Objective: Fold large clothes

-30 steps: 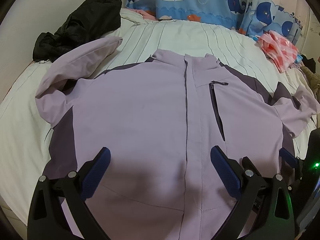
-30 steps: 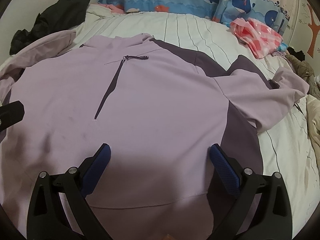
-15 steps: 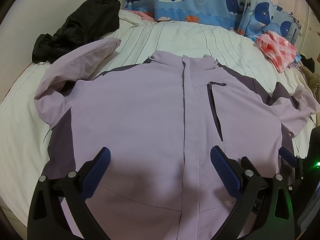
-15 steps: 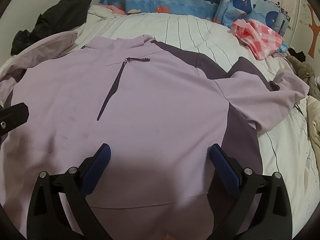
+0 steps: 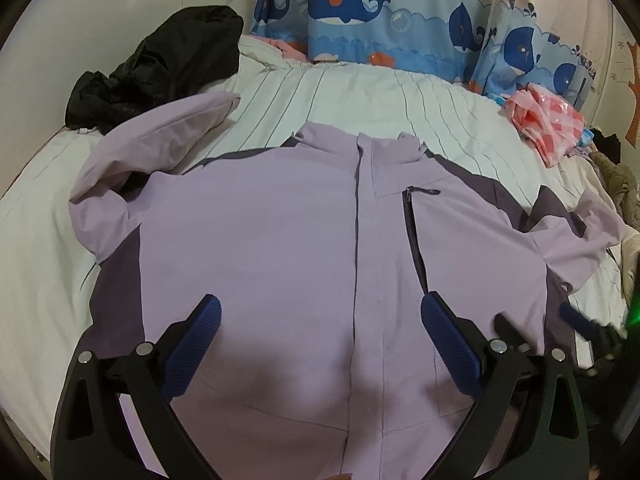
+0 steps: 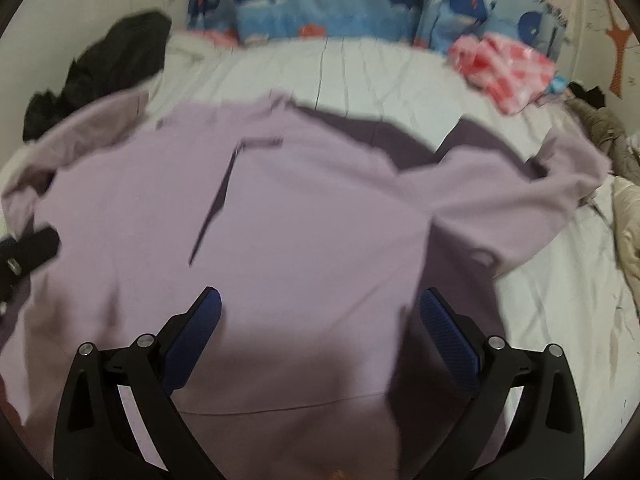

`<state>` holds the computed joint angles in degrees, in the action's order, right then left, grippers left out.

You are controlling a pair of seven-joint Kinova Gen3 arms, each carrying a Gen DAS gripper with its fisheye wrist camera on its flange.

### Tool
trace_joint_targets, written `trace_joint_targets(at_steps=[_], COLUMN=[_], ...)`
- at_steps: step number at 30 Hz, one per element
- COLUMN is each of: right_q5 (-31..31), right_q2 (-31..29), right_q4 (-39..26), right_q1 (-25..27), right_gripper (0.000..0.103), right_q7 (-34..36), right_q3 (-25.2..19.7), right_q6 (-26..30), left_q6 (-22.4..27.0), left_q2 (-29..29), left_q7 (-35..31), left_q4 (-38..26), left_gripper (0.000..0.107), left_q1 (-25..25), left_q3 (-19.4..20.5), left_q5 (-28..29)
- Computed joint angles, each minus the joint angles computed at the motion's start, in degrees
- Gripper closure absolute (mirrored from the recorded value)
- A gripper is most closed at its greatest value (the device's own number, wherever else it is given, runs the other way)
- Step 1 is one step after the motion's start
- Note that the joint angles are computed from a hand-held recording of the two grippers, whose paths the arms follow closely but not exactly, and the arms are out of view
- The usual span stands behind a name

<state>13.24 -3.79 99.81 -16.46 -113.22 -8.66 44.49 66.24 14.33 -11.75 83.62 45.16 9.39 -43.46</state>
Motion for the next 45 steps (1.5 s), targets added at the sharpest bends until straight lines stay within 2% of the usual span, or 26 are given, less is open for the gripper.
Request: trace_joint_targets(at_steps=[5, 12, 14, 16, 18, 22, 25, 26, 28, 31, 33, 35, 37, 38, 39, 40, 42, 44, 45], right_q5=[-6.14, -17.35, -19.86, -24.52, -29.18, -38.47, -45.27, -46.67, -48.41, -48.28, -52.20, -56.86, -61.52, -62.99, -63.64, -63.37, -60.44, -56.71, -54.38], right_q2=[-0.76, -2.90, -3.52, -2.28, 0.85, 10.40, 18.07, 20.54, 24.53, 30.16, 34.57, 38.87, 41.63, 43.00, 44.33, 45.47, 46.23, 43.12, 40.47], right_q4=[-0.99, -2.06, -2.21, -3.73, -6.83, -15.90, -23.53, -26.19, -30.71, -37.53, -40.05, -40.74, -39.25, -39.37, -40.54, -42.57, -46.47, -47.09, -46.71], right_q1=[3.43, 22.01, 26.78, 29.89, 31.40, 38.27, 40.76, 41.83, 44.99, 47.06, 51.59, 56.15, 60.18, 61.35, 61.61, 61.21, 60.35, 58.45, 57.50], right_gripper=[0.007, 0.007, 0.007, 0.007, 0.007, 0.007, 0.007, 0.007, 0.007, 0.007, 0.007, 0.008, 0.015, 0.021, 0.033, 0.042, 0.070, 0.087, 0.091], right_q7=[3.80, 13.78, 18.04, 20.69, 21.79, 27.31, 28.08, 27.64, 26.96, 25.15, 22.34, 18.82, 18.51, 19.75, 21.50, 22.32, 23.24, 25.91, 28.24], right_q3=[1.46, -7.59, -7.41, -3.28, 1.77, 8.43, 13.71, 14.16, 11.88, 8.87, 3.72, -1.58, -6.89, -8.82, -9.69, -9.74, -10.62, -9.13, -8.68], right_q6=[0.13, -0.59, -2.11, -1.58, 1.25, 9.40, 15.19, 16.57, 18.46, 21.18, 22.94, 21.71, 17.74, 16.49, 16.11, 16.67, 16.65, 13.79, 11.46], left_q6=[1.25, 2.36, 1.79, 0.54, 0.24, 1.72, 1.36, 1.16, 1.06, 1.19, 0.53, 0.37, 0.48, 0.25, 0.00, -0.35, -1.21, -0.83, -0.71], left_q2=[0.50, 0.91, 0.41, -0.34, -0.53, 0.67, 1.07, 1.16, 1.31, 1.78, 1.72, 1.80, 1.97, 1.93, 1.91, 1.87, 1.76, 2.18, 2.38], left_q7=[0.31, -0.46, -0.49, -0.43, -0.65, -1.64, -2.40, -2.62, -2.73, -3.25, -3.77, -4.10, -4.26, -4.32, -4.42, -4.54, -4.63, -4.88, -5.04], left_q4=[-0.67, -1.17, -0.61, 0.37, 0.61, -0.74, -0.94, -0.96, -0.89, -1.25, -1.16, -1.11, -1.13, -1.01, -0.94, -0.86, -0.48, -0.88, -1.05], left_gripper=[0.012, 0.012, 0.012, 0.012, 0.012, 0.012, 0.012, 0.012, 0.012, 0.012, 0.012, 0.012, 0.012, 0.012, 0.012, 0.012, 0.012, 0.012, 0.012], left_q1=[0.88, 1.70, 1.63, 1.24, 0.85, 0.51, 0.08, -0.05, 0.05, 0.20, 0.02, 0.09, 0.37, 0.39, 0.33, 0.23, 0.08, 0.18, 0.19], left_q3=[0.02, -0.14, -0.12, 0.02, 0.25, 0.34, 0.05, -0.06, -0.27, -0.45, -0.51, -0.66, -0.78, -0.81, -0.83, -0.83, -0.85, -0.90, -0.96], left_q5=[-1.44, -2.41, -2.49, -2.47, -2.20, -1.12, 0.21, 0.60, 0.82, 1.08, 1.64, 1.62, 1.36, 1.37, 1.48, 1.66, 1.86, 1.91, 2.02])
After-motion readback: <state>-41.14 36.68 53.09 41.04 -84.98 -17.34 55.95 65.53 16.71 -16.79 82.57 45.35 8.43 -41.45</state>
